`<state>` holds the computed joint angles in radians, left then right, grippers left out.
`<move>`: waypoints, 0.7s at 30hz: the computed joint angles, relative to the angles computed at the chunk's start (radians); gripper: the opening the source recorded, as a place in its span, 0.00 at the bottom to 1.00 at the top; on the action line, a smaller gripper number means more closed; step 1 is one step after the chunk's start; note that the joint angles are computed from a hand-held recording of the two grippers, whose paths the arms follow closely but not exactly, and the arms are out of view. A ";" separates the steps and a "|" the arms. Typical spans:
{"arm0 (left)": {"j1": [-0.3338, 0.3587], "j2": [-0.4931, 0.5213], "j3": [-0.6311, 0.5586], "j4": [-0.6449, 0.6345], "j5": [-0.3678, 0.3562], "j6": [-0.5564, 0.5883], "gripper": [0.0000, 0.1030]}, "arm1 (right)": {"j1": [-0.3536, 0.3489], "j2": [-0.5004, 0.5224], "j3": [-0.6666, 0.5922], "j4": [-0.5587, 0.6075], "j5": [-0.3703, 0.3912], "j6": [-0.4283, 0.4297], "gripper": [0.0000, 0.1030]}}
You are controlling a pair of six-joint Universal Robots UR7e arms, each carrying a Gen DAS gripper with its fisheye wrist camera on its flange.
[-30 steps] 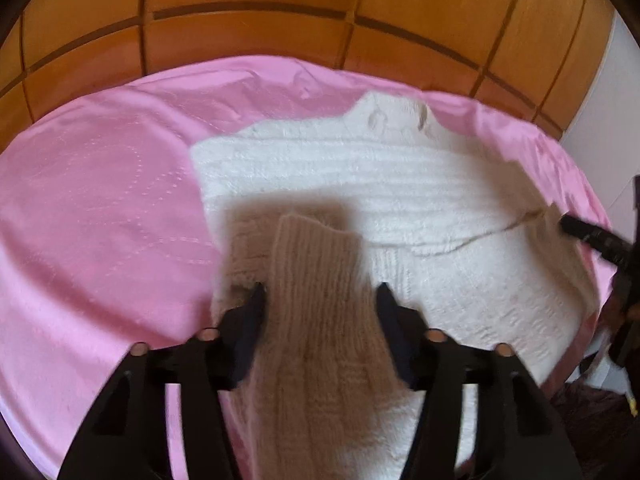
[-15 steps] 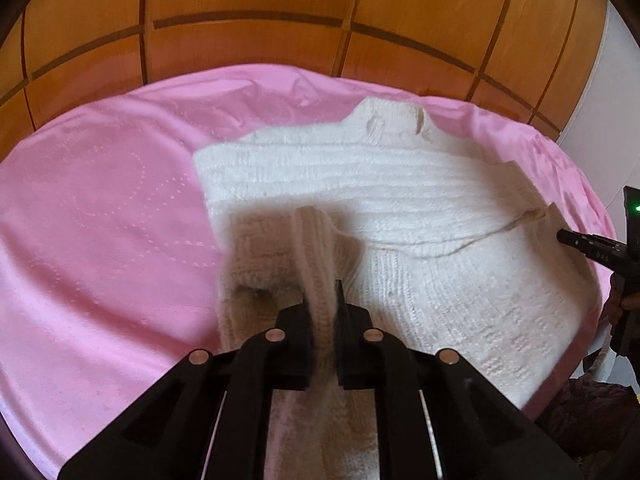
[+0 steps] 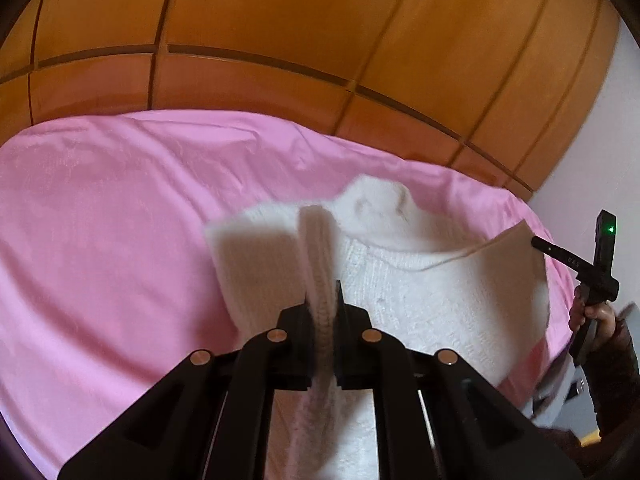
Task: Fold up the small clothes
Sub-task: 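Grasp the folded edge with both tools and lift it for another fold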
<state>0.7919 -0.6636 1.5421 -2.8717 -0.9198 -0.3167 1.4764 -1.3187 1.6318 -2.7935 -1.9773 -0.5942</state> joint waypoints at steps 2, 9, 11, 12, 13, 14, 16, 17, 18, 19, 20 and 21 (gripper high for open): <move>0.029 0.031 -0.077 0.048 -0.006 -0.004 0.06 | -0.002 0.079 -0.093 0.028 -0.016 0.034 0.04; 0.119 0.200 -0.412 0.295 0.015 -0.021 0.06 | -0.007 0.319 -0.345 0.058 -0.141 0.034 0.04; 0.132 0.234 -0.470 0.326 0.027 -0.025 0.06 | -0.013 0.360 -0.377 0.031 -0.174 0.021 0.03; 0.139 0.250 -0.500 0.339 0.034 -0.033 0.05 | -0.016 0.375 -0.389 0.016 -0.185 0.020 0.03; 0.141 0.260 -0.514 0.342 0.043 -0.038 0.05 | -0.020 0.394 -0.410 -0.002 -0.203 0.027 0.00; 0.143 0.268 -0.525 0.342 0.050 -0.038 0.05 | -0.024 0.405 -0.422 -0.023 -0.219 0.030 0.00; 0.149 0.281 -0.545 0.351 0.052 -0.051 0.05 | -0.042 0.406 -0.451 0.036 -0.208 0.103 0.00; 0.151 0.294 -0.564 0.364 0.066 -0.051 0.05 | -0.048 0.404 -0.450 0.043 -0.207 0.115 0.00; 0.152 0.307 -0.578 0.376 0.085 -0.053 0.05 | -0.050 0.406 -0.444 0.026 -0.216 0.095 0.00; 0.156 0.319 -0.593 0.387 0.085 -0.062 0.05 | -0.051 0.405 -0.441 0.019 -0.217 0.084 0.00; 0.159 0.330 -0.607 0.403 0.089 -0.076 0.05 | -0.054 0.394 -0.422 0.017 -0.200 0.078 0.00; 0.161 0.340 -0.622 0.416 0.093 -0.079 0.05 | -0.054 0.382 -0.406 0.015 -0.178 0.075 0.00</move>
<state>0.9530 -0.3235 0.9205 -2.4561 -0.8267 -0.3961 1.4224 -0.9367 1.2258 -2.7784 -2.1557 -0.5192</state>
